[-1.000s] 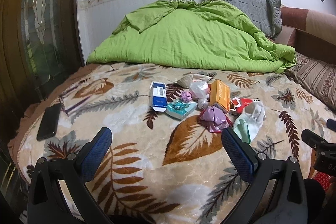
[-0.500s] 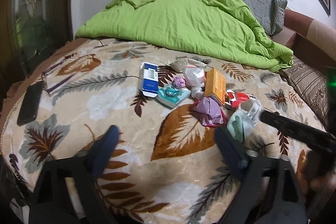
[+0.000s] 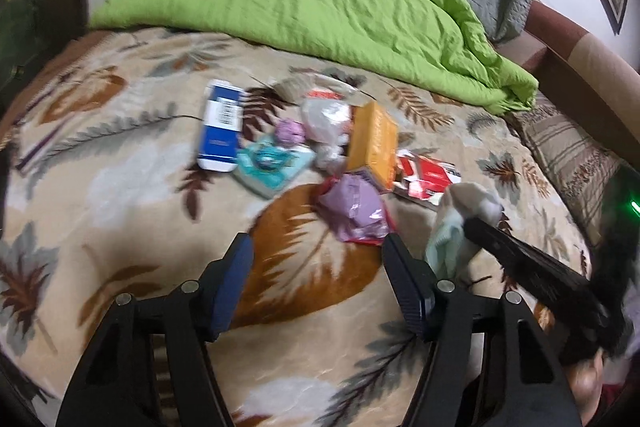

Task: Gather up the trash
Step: 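Grasp the white sock with the right tool, then grasp the purple plastic bag with the left tool while right holds the sock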

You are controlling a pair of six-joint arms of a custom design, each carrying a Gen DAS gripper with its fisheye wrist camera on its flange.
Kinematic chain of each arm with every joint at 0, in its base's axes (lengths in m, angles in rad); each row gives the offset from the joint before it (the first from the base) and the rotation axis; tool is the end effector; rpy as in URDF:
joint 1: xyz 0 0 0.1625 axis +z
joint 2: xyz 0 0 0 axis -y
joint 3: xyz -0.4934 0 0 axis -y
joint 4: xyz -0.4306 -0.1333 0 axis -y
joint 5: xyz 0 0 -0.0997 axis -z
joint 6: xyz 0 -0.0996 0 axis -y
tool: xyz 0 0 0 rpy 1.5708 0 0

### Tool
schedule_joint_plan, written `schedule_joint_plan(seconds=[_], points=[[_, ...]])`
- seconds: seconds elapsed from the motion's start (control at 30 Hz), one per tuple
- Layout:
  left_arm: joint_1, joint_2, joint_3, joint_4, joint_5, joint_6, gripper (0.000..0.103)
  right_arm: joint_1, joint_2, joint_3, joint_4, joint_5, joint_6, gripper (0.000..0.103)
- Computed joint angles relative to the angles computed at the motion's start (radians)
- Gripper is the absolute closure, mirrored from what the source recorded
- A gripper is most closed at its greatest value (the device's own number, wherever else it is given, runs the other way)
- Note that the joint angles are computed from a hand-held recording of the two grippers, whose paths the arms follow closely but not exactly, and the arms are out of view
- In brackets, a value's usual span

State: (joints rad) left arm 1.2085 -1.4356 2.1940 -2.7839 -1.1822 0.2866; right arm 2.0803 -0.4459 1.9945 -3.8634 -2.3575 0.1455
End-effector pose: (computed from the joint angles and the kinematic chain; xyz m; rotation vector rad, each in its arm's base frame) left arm -0.0205 -0.5367 0.3162 0.7447 2.6001 -0.6447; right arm 0.3356 -0.4720 -0.0394 0.0515 -2.3974 1.1905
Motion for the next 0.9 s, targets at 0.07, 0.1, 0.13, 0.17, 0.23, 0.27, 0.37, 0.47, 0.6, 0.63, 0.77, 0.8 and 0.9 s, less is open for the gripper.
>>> schedule_joint_plan(seconds=[0.07, 0.1, 0.13, 0.17, 0.23, 0.27, 0.37, 0.47, 0.6, 0.63, 0.77, 0.8, 0.9], points=[[-0.006, 0.028, -0.017, 0.021, -0.001, -0.010, 0.037, 0.020, 0.006, 0.008, -0.039, -0.025, -0.027, 0.084], [-0.011, 0.043, -0.022, 0.020, 0.003, -0.014, 0.037, 0.035, 0.010, 0.016, -0.062, -0.046, -0.033, 0.084], [-0.016, 0.061, -0.031, 0.027, 0.004, -0.023, 0.037, 0.045, 0.013, 0.023, -0.081, -0.061, -0.037, 0.084], [-0.018, 0.075, -0.041, 0.037, -0.003, -0.033, 0.037, 0.055, 0.017, 0.031, -0.101, -0.077, -0.042, 0.084], [-0.015, 0.119, -0.071, 0.066, -0.013, -0.068, 0.037, 0.073, 0.024, 0.042, -0.135, -0.106, -0.041, 0.084], [-0.012, 0.136, -0.080, 0.073, -0.014, -0.080, 0.037, 0.077, 0.026, 0.048, -0.153, -0.115, -0.040, 0.084], [-0.006, 0.192, -0.101, 0.072, 0.004, -0.088, 0.041, 0.079, 0.023, 0.067, -0.180, -0.113, -0.024, 0.084], [0.004, 0.241, -0.118, 0.072, 0.035, -0.099, 0.051, 0.073, 0.019, 0.075, -0.179, -0.101, -0.012, 0.084], [0.015, 0.248, -0.111, 0.025, 0.021, -0.070, 0.054, 0.074, 0.023, 0.071, -0.184, -0.094, -0.028, 0.084], [0.020, 0.246, -0.111, 0.023, 0.012, -0.063, 0.054, 0.074, 0.023, 0.070, -0.185, -0.095, -0.028, 0.084], [0.025, 0.251, -0.106, 0.002, 0.008, -0.031, 0.054, 0.071, 0.025, 0.070, -0.187, -0.089, -0.026, 0.084], [0.023, 0.254, -0.099, -0.015, 0.015, -0.016, 0.054, 0.073, 0.027, 0.067, -0.189, -0.092, -0.031, 0.084], [0.020, 0.260, -0.080, -0.060, 0.026, 0.023, 0.052, 0.076, 0.031, 0.065, -0.200, -0.096, -0.043, 0.084]])
